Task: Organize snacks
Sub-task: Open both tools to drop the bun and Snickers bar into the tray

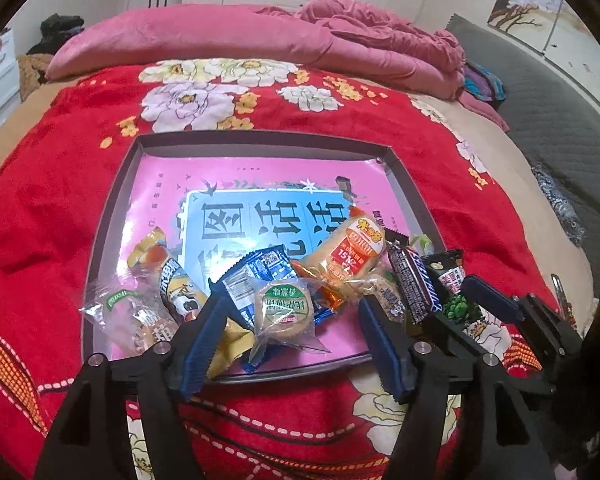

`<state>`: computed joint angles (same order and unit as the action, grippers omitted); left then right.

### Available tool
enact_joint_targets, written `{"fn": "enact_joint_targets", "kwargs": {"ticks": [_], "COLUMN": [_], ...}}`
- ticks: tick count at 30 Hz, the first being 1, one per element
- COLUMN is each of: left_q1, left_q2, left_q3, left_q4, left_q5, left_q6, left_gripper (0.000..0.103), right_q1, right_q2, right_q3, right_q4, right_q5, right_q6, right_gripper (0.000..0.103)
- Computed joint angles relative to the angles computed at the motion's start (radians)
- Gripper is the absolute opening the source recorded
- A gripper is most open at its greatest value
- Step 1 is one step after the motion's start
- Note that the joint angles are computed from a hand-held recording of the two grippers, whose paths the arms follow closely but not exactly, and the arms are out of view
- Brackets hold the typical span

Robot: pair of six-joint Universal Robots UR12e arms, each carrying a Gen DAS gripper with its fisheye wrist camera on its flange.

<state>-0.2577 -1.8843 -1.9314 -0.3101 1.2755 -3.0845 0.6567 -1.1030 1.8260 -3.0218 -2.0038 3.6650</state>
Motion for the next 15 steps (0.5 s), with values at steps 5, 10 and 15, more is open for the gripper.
{"fn": "enact_joint_targets", "kwargs": {"ticks": [5,10,15], "left_q1": [0.001,0.005,0.012], "left_q2": [0.01,0.024,0.044], "left_q3": [-0.009,-0.019,-0.037], "left_q4": [0.018,0.027,0.055], "left_q5": [-0.001,-0.005,-0.006], "left_q6": [0.004,0.008,-0.006], "left_gripper": [0.074,0.075,0.076], "right_q1": [0.0,-0.004,0.013], "right_q2": [0.007,0.011,0.006], "right_q3": [-0.003,-0.002,0.011], "right_q4": [-0.01,-0.051,-0.167], "right_q5": [-0.001,0.012,-0.05], "right_q6": [-0.011,-0.009,-0.033], "right_gripper": [0.057,0.057,0.06]}}
